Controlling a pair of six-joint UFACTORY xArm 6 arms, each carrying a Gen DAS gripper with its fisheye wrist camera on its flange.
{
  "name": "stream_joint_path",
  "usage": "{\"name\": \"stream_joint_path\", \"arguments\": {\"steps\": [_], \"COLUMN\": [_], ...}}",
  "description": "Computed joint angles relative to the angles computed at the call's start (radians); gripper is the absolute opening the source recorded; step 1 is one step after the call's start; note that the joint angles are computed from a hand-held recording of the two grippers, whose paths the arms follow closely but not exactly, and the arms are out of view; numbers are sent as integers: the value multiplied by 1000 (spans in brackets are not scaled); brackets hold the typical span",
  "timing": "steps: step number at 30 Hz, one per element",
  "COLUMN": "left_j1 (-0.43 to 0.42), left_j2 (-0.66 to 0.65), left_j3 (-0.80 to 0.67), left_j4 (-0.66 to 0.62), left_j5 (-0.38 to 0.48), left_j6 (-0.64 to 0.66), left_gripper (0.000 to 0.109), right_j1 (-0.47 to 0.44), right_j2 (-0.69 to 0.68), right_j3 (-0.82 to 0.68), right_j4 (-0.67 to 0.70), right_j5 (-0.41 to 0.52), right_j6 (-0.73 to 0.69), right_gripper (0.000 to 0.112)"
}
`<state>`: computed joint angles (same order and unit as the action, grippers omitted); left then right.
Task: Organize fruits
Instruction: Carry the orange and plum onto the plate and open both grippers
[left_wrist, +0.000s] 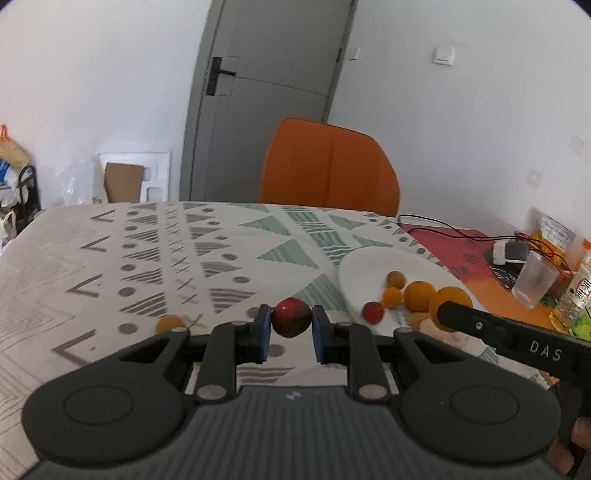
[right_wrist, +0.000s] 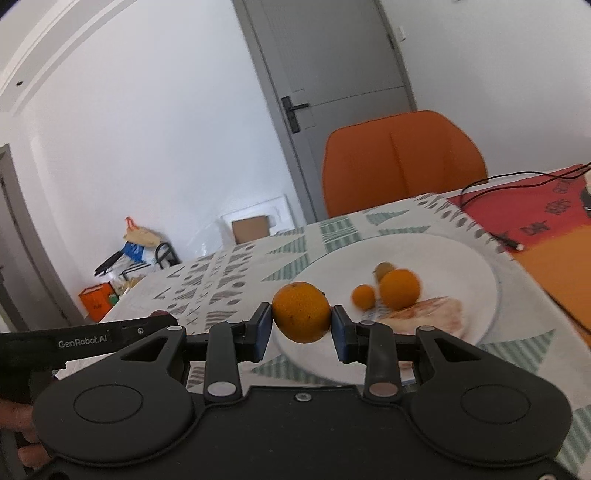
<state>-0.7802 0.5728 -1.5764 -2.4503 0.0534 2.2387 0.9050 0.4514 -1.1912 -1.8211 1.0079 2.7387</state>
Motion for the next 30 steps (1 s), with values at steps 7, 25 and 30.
{"name": "stream_joint_path", "arguments": {"steps": [7, 25, 30], "left_j1": [-38, -102, -120], "left_j2": [26, 162, 219], "left_j3": [-54, -217, -267], "left_j4": [20, 387, 608], "left_j5": [-8, -26, -39], "left_j6": [0, -347, -569], "left_gripper": [21, 21, 21], "right_j1": [8, -62, -98], "right_j2": [-53, -125, -146], "right_j3": [84, 191, 206], "right_j4": [10, 11, -14], "right_j5": [52, 46, 30], "right_j6": [43, 71, 69], "right_gripper": [33, 33, 33]}}
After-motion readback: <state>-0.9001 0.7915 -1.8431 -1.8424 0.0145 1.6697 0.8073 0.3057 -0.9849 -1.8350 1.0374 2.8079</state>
